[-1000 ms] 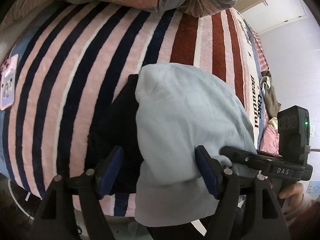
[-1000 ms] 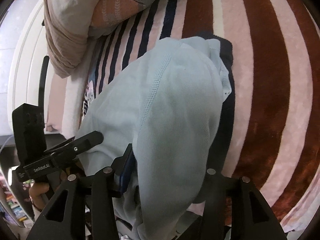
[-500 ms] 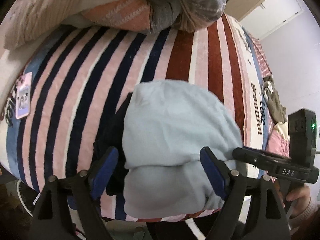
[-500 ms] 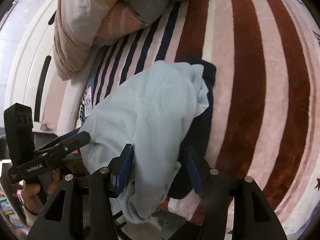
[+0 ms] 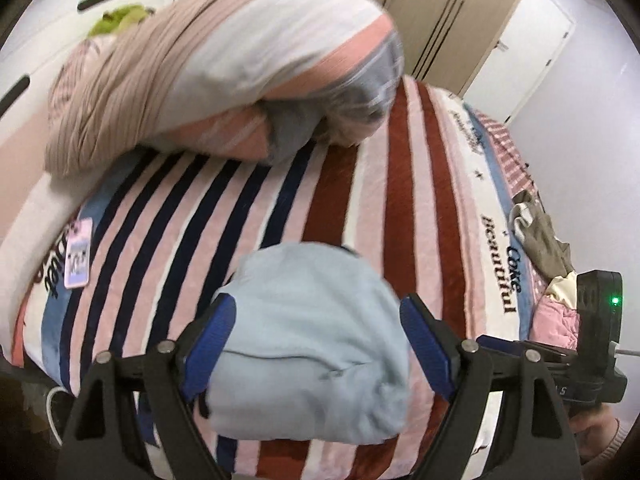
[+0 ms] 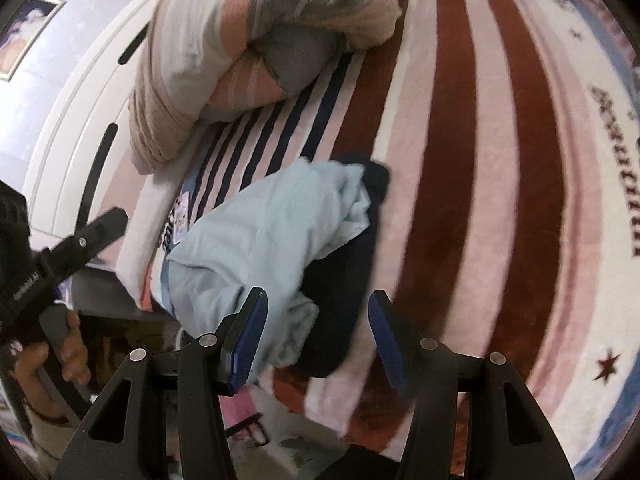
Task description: Fold small clothes
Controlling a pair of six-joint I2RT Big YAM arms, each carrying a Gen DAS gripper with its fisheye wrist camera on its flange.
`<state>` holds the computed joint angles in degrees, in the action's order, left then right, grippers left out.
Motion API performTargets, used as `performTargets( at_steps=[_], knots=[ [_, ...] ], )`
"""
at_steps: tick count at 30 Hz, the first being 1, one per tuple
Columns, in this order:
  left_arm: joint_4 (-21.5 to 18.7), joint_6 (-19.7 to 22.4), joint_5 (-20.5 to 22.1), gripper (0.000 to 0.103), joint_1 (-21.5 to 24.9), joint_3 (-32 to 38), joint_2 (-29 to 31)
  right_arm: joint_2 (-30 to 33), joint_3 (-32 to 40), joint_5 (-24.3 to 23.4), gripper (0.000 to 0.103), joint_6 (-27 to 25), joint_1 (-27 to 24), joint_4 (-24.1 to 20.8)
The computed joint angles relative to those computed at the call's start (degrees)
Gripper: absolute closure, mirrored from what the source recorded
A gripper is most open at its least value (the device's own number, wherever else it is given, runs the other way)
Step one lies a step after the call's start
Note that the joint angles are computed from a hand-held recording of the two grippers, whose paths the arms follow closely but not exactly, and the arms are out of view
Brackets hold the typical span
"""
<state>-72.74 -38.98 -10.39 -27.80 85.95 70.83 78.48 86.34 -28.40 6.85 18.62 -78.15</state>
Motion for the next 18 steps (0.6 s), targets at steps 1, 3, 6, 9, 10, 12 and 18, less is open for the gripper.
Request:
performTargets(
  at_steps=[1,3,6,9,10,12,18],
  knots=[
    [-0.1,-0.8,-1.8,0.022,-1.6,0.7,0.3,-0.9,-0.2,0.3,0.054,-1.3,-1.0,-0.1],
    [-0.2,-2.8,-5.6,0.022,-5.1,2.4,1.2,-3.3,-0.8,1.6,0.054,-4.4,-3.0,-0.1],
    [0.0,-6.6,-13.0,0.019,-11.6,4.7,2.6,-7.2,-1.9,2.4,0.054,-9.7,-6.7,0.5],
    [-0.4,-10.7,-21.9,0.013,-18.2,7.0,4.5,-11.4,-3.6,2.6,0.054,-15.5,-10.6,1.8],
    [-0.5,-12.0,-25.5,0.012,-20.7,7.7,5.3,-12.8,-4.6,2.8,0.053,-17.5,-11.9,2.7],
    [-0.2,-13.6,-30.4,0.006,-23.9,8.4,6.6,-16.6,-7.4,3.2,0.050,-21.4,-14.7,5.7],
    [8.9,-13.3,-41.5,0.001,-29.8,3.2,7.9,-24.9,-17.6,0.2,0.034,-25.2,-22.3,18.6]
  ],
)
